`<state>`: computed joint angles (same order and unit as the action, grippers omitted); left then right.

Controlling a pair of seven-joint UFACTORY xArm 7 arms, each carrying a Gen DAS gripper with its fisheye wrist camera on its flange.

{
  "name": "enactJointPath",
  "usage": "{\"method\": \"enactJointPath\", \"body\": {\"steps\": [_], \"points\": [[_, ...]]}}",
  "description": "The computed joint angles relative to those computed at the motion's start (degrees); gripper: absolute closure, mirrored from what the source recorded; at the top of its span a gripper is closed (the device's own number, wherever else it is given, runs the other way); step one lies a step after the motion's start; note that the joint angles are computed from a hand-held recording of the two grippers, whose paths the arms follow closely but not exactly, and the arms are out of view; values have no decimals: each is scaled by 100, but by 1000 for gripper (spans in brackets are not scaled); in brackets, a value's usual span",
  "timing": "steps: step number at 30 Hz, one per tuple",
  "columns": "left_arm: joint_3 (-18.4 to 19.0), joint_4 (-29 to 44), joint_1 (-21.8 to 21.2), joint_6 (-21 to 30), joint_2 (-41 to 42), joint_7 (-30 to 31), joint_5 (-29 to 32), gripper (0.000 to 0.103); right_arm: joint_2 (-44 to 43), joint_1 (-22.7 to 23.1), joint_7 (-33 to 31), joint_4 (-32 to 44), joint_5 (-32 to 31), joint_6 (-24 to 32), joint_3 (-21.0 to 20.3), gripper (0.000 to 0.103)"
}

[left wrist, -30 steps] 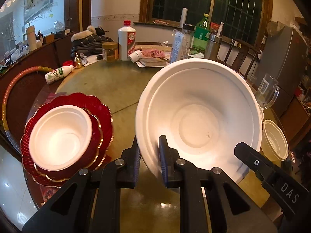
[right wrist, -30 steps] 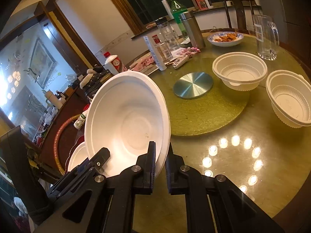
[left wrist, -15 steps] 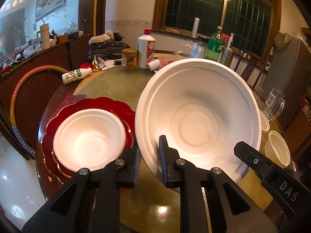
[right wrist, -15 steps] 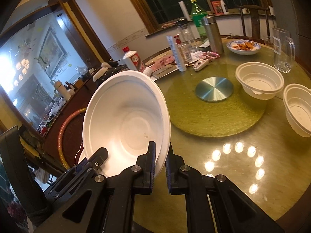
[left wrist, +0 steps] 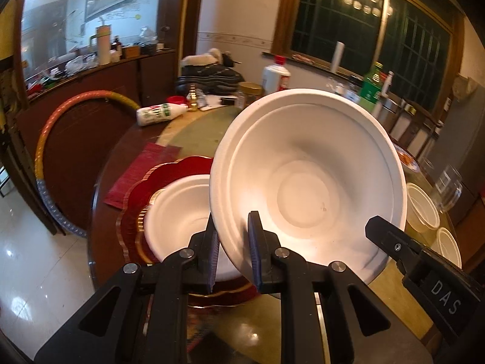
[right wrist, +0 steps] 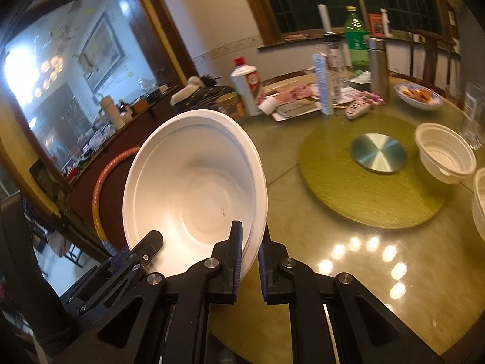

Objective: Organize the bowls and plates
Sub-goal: 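Carry both held white foam bowls toward the stacked red plates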

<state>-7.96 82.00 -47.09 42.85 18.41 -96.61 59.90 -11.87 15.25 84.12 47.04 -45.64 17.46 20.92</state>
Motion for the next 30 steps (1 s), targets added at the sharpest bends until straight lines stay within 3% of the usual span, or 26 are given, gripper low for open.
{"method": "enactJointPath", "body": {"steps": [4, 10, 18, 30], "points": [[15, -286, 84, 19, -198, -202, 37, 87, 399, 133, 96, 441, -359, 256, 98, 94], [-66, -587, 293, 37, -389, -365, 66, 87, 845, 602, 116, 876, -631, 483, -160, 94], [-147, -761, 481, 11, -472, -457, 77, 87, 1189, 1136, 77, 1201, -748, 673, -527, 93], [-166, -865, 591, -59, -492, -422, -47, 87, 1464, 1460, -118, 1442, -650, 820, -745, 93]]}}
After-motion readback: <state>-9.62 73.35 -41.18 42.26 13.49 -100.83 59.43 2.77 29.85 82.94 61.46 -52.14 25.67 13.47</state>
